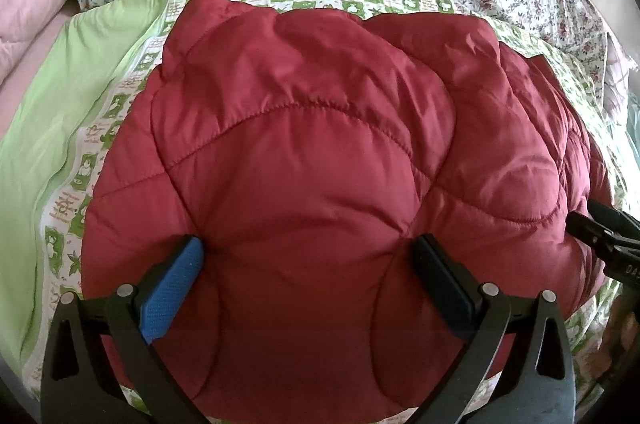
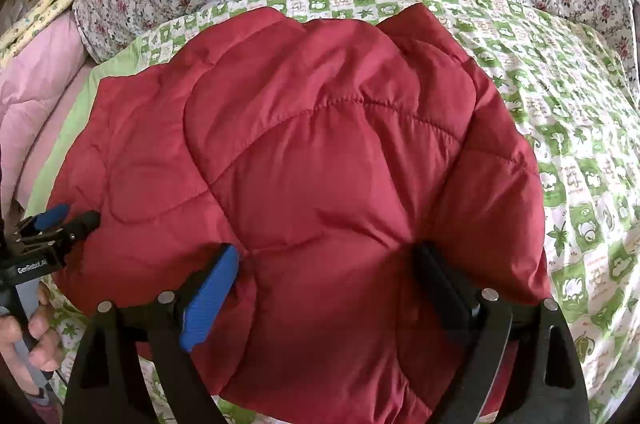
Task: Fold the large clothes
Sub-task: 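Press the folded jacket flat with both grippers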
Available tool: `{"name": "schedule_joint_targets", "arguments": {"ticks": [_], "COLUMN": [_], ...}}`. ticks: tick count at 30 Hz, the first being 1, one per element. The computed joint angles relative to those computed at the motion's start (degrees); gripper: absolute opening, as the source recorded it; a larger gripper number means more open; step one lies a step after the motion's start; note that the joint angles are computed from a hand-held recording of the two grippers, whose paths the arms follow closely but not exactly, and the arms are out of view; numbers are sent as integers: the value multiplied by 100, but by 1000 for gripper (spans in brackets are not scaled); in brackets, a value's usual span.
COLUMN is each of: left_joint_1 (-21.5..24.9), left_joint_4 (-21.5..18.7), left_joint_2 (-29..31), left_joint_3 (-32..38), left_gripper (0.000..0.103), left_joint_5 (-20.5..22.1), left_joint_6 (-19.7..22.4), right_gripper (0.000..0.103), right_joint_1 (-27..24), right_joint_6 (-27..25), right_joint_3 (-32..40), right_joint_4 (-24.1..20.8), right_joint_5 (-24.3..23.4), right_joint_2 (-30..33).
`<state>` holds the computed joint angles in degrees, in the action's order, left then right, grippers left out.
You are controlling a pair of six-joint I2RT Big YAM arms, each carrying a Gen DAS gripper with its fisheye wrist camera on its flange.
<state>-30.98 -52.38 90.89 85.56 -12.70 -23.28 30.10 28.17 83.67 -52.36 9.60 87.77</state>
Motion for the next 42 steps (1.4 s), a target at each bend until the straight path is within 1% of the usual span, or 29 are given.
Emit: {"name": "schedule_joint_targets", "arguments": {"ticks": [2,4,6,8,11,12,13,15,18,21,22,24,26,27,28,31,34,37,42], "left_joint_1": [-28,-34,-31,-14,23,33,58,125,223,188,174,167,153,149,141,110,84,108,86], "left_joint_4": [-84,-234,-234,-220,-273,-298,-263,-250,-384,-476,-484,-451,-399,-385,-372,-414,-528,-628,-717], "left_joint_2": [21,67,22,23,52,51,32,53,267,406,417,410,399,402,411,456,478,482,488], "left_joint_3": [55,168,168,153,209,247,270,357,568,663,674,651,611,605,604,642,715,755,791], "left_gripper": [103,103,103,103,103,103,103,103,103,103,103,103,103,103,103,103,103,103,103], "left_joint_5": [-35,-12,24,67,153,182,227,253,308,146,103,82,63,47,24,-76,-149,-74,-107], "left_joint_6": [-32,-41,-30,-19,-65,-97,-114,-104,-76,-32,-26,-26,-5,9,20,56,107,97,81], "right_gripper": [92,92,91,92,92,92,93,95,96,95,93,93,93,94,95,95,95,95,95], "right_joint_1": [14,69,124,140,36,-29,-52,-81,-89,-66,-57,-87,-189,-243,-252,-179,-155,-191,-198], "right_joint_6": [32,40,5,-46,-173,-192,-186,-201,-196,-122,-114,-90,-51,-38,-67,-86,-40,-23,-35], "right_joint_3": [26,100,124,220,569,708,721,654,521,567,520,468,478,364,301,212,289,401,464], "right_joint_4": [-17,-82,36,57,-149,-309,-334,-222,-60,-101,-4,63,-12,131,206,296,196,-4,-126], "right_joint_5": [34,180,360,498,302,156,80,35,-11,17,69,186,12,-153,-166,8,51,-49,-64], "right_joint_2": [-3,-27,-114,-97,184,354,411,439,394,359,277,208,275,268,265,261,290,308,317]}}
